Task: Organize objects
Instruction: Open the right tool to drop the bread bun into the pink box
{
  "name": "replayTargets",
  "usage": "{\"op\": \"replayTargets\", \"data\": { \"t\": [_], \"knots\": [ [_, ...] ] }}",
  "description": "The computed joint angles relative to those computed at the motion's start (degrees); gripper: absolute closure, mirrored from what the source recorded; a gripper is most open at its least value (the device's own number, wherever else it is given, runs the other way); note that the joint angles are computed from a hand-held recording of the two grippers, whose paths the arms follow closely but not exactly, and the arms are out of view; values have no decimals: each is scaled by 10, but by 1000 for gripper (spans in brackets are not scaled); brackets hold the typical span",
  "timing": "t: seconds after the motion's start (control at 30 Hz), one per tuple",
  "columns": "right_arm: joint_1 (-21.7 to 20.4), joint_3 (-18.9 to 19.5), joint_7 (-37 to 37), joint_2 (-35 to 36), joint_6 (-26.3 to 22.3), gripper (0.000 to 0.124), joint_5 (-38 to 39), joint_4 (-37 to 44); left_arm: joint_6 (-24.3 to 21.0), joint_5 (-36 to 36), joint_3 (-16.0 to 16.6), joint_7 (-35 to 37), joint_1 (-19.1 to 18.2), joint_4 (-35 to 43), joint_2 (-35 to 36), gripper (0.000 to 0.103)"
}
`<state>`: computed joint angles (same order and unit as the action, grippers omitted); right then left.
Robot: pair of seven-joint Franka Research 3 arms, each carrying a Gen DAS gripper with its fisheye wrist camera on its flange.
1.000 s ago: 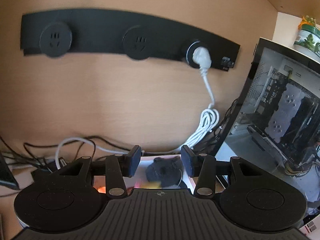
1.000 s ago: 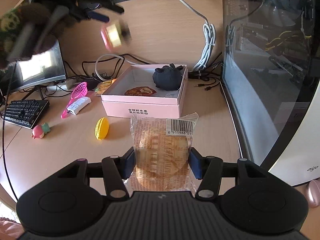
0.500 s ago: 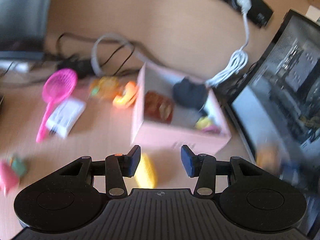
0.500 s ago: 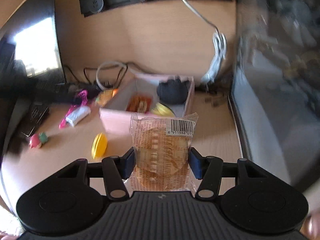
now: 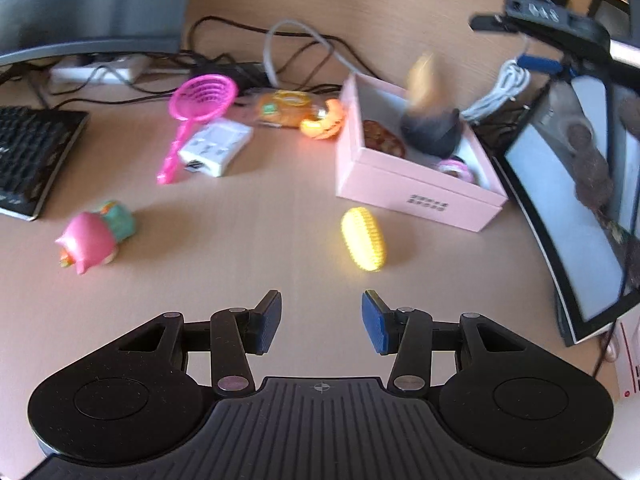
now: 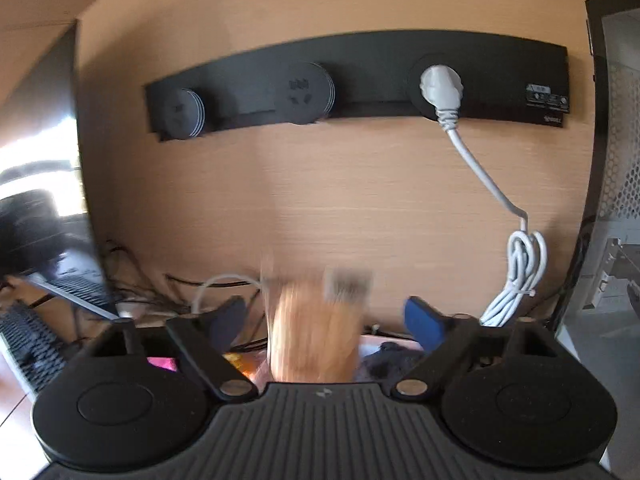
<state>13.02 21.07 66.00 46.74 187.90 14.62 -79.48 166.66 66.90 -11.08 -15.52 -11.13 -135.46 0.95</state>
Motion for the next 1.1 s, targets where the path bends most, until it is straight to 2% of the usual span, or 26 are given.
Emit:
{"op": "replayTargets", "data": {
  "t": [0.03, 0.1, 0.13, 0.27, 0.4, 0.53, 0.67, 0.7, 0.8, 0.87, 0.93, 1.03, 1.1],
  "knots": [
    [-1, -1, 6, -1, -6, 36, -3, -3, -3, -1, 0, -5, 0, -8, -6, 54],
    [-46, 51, 3, -4, -1, 31, -29, -40, 1, 1, 1, -15, 4, -15, -8, 54],
    [-56, 64, -25, -9, 6, 29, -14, -62, 4, 5, 2, -21, 6, -15, -6, 54],
    [-36, 16, -25, -54, 34, 26, -21, -165, 32, 33, 6, -26, 7, 9, 21, 54],
    [-48, 6, -6, -109, 44, 24, -26, -276, 41, 34, 16, 6, -4, 55, 63, 54],
    [5, -65, 17, -169, 77, 23, -7, -378, 44, 16, 31, 41, -21, 109, 113, 54],
    [86, -154, 16, -216, 105, 21, 36, -457, 48, -6, 54, 69, -47, 166, 162, 54],
    [122, -188, 6, -225, 110, 21, 63, -472, 43, -3, 62, 70, -58, 181, 173, 54],
    [188, -251, -29, -246, 117, 21, 135, -502, 23, -26, 69, 98, -73, 212, 200, 54],
    [210, -268, -54, -255, 129, 21, 176, -515, 24, -50, 71, 121, -78, 223, 211, 54],
    [211, -267, -72, -265, 141, 21, 207, -528, 29, -48, 85, 121, -91, 227, 213, 54],
    [207, -262, -95, -265, 138, 21, 246, -528, 40, -40, 101, 111, -103, 224, 209, 54],
    [218, -269, -116, -258, 131, 21, 277, -518, 49, -9, 119, 79, -115, 217, 201, 54]
  ]
}}
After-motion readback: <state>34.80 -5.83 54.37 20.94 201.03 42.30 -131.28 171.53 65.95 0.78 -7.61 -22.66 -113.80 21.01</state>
